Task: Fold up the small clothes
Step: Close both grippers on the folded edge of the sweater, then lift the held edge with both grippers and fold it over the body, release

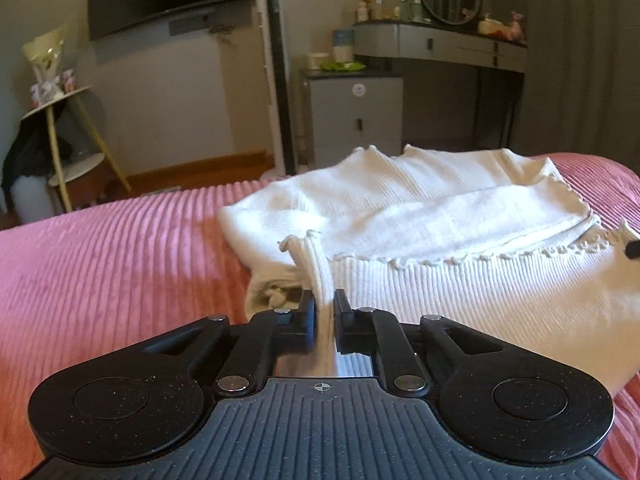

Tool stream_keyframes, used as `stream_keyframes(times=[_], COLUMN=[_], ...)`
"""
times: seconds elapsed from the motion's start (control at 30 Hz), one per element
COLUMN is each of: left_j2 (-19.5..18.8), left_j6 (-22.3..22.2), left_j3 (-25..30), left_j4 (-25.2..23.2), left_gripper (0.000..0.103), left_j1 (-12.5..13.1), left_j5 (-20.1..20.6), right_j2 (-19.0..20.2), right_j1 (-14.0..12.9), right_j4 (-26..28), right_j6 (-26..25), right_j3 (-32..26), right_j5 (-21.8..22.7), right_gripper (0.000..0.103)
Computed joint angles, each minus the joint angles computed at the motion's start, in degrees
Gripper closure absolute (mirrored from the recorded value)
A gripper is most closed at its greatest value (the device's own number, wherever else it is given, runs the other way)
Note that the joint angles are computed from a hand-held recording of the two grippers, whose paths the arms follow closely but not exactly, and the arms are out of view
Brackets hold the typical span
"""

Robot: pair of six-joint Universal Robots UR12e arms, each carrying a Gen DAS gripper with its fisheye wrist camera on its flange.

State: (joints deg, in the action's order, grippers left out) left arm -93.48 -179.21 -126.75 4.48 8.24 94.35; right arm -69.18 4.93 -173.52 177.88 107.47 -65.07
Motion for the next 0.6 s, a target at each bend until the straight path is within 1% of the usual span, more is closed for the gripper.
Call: stream_keyframes(times=[0.07,0.13,0.2,0.27,0.3,0.33,0.37,0.4,0.43,0.5,0.57,0.6], left_j2=[0.0,0.4,0.8,1.3,1.3,1.1,0.5,0.2,0.0,-0.1,0.0,0.0], left_j6=[-0.1,-1.0,-1.6,-2.6,-3.3,-3.5,-3.7,-3.8,-3.9,-4.5,-4.4,-4.2], left_j3=[-0.4,-1.0,-1.4,-1.8,-1.6,-1.5,-1.1,-0.8,-0.5,-0.4,-0.4,-0.6], left_j4=[1.0,1.9,2.8,3.4,2.8,2.5,2.4,1.6,0.5,0.2,0.3,0.8], left_gripper=[0.093,0.093,0.093,0.093,0.092,0.088,0.086,0.085,0.085,0.085,0.089,0.09], left_j1=[0.4,1.1,1.4,2.1,2.4,2.3,1.6,1.2,1.0,1.2,1.4,1.4], left_j5=[-1.4,-3.3,-4.1,-5.8,-6.2,-5.6,-2.9,-1.2,-0.6,-1.3,-2.2,-2.5], right_j2=[-0.1,-0.2,-0.2,-0.2,-0.1,0.0,0.0,0.2,0.3,0.6,0.7,0.6], right_j1=[-0.1,-0.3,-0.4,-0.3,-0.2,0.0,0.1,0.3,0.5,0.7,0.8,0.9], right_j4=[-1.2,-1.9,-2.1,-1.7,-1.5,-1.0,-0.5,-0.1,0.4,1.6,1.7,1.2], right_j6=[-1.1,-1.0,-0.9,-1.4,-1.9,-2.3,-2.6,-2.6,-2.6,-2.6,-2.4,-2.1], right_j3=[0.3,0.6,0.7,0.6,0.4,0.2,0.1,-0.1,-0.4,-0.9,-1.1,-1.0], right_j5=[0.9,2.1,2.6,2.0,1.5,0.7,0.5,0.2,-0.7,-1.5,-2.2,-2.7], right_gripper=[0.095,0.095,0.095,0.094,0.094,0.092,0.091,0.091,0.091,0.09,0.09,0.093])
